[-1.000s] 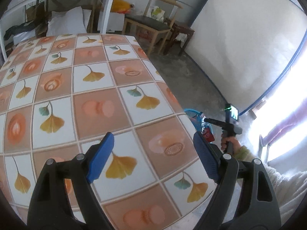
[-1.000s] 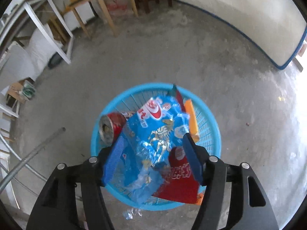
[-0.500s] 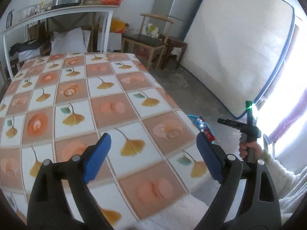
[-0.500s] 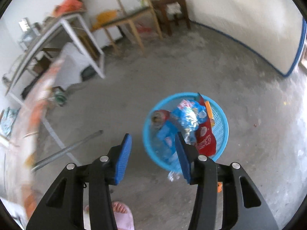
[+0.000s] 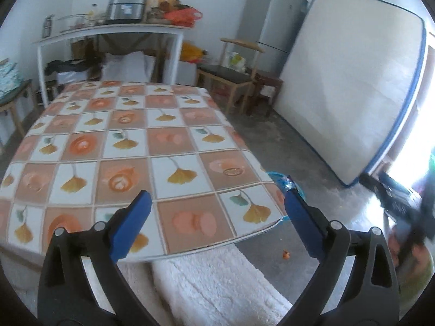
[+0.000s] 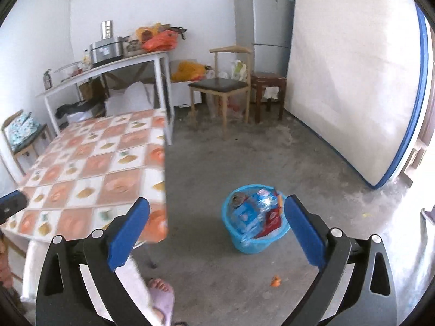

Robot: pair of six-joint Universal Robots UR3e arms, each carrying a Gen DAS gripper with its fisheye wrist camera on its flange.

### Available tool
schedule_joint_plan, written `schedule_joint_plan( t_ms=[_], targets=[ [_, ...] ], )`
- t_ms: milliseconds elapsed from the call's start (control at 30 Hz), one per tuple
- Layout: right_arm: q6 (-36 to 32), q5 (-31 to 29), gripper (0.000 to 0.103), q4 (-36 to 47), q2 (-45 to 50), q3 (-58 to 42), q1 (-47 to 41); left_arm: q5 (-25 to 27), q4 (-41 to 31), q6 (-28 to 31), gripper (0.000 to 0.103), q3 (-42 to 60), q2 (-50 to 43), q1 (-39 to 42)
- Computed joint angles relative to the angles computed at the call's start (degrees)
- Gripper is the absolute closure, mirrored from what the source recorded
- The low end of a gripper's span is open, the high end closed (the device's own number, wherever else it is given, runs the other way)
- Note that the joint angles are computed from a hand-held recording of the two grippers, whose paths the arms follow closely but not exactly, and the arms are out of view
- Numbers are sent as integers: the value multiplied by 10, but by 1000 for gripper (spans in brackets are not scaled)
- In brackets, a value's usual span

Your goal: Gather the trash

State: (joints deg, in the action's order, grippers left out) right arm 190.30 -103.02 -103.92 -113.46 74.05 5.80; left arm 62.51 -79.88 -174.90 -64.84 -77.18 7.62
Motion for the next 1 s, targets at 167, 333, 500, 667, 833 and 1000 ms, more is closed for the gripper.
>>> schedule_joint_plan(
  t_ms=[167, 333, 500, 667, 833, 1000],
  targets=[
    [119, -176, 7, -2, 48, -19, 205, 163, 16, -42, 9, 33, -9, -74],
    [226, -231, 7, 9, 66, -29, 276, 204, -48, -52, 9, 107, -39, -97],
    [288, -253, 7, 125, 112, -82, 294, 265, -52, -75, 9, 89, -45, -144],
    [338, -252, 7, 183, 116, -64, 309, 330, -90, -97, 9, 84, -67, -187],
    [321, -232, 7, 188, 110, -46, 287, 355, -83, -101, 9, 70, -69, -206],
    [297, -223, 7, 182, 109, -41, 267, 368, -88, -101, 9, 81, -85, -224]
  ],
)
